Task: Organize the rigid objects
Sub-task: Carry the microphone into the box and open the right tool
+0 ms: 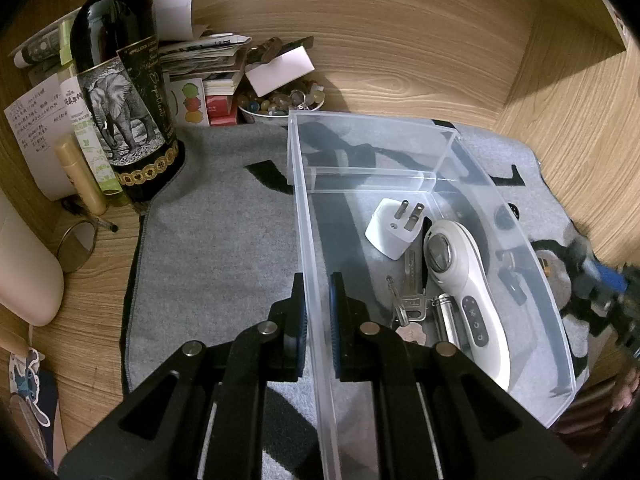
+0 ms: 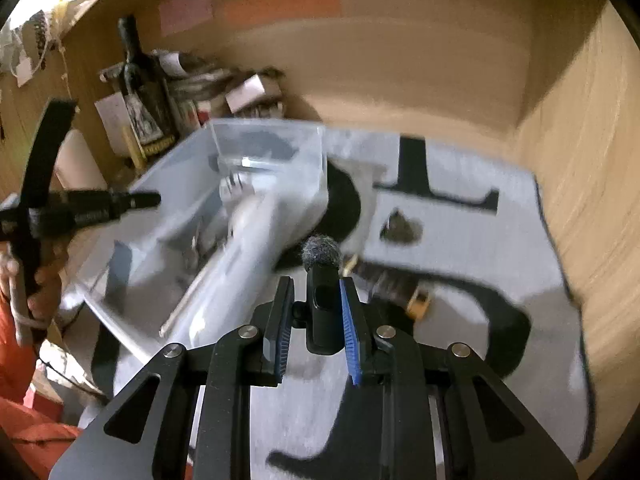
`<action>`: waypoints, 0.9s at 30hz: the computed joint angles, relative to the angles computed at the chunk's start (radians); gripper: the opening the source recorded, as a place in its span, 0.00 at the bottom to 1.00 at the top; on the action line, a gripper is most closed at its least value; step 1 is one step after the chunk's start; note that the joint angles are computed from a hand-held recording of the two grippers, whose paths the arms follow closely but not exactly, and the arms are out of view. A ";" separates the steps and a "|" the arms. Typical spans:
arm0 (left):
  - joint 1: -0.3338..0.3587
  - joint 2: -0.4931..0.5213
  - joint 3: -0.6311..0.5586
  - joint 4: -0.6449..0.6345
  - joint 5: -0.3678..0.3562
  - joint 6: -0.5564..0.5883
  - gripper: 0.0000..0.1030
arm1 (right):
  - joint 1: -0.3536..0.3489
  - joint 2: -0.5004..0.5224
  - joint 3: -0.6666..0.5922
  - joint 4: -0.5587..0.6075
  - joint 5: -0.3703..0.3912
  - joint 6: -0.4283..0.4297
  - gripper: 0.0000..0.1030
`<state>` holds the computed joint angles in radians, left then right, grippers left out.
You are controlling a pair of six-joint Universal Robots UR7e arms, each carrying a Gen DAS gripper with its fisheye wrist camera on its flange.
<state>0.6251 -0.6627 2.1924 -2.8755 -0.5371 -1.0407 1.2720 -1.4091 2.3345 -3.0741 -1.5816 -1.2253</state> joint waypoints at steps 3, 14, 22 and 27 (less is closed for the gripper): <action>0.000 0.000 0.000 -0.001 0.000 0.000 0.09 | 0.026 0.007 -0.005 -0.020 0.022 -0.012 0.20; 0.000 -0.001 0.000 0.005 0.000 -0.002 0.09 | 0.111 0.043 -0.026 -0.010 0.098 -0.040 0.20; -0.001 -0.002 0.000 0.008 -0.001 -0.002 0.09 | 0.173 0.133 -0.050 0.004 0.050 -0.046 0.20; -0.001 -0.002 -0.001 0.009 0.000 -0.003 0.09 | 0.199 0.192 -0.071 0.013 -0.006 -0.053 0.20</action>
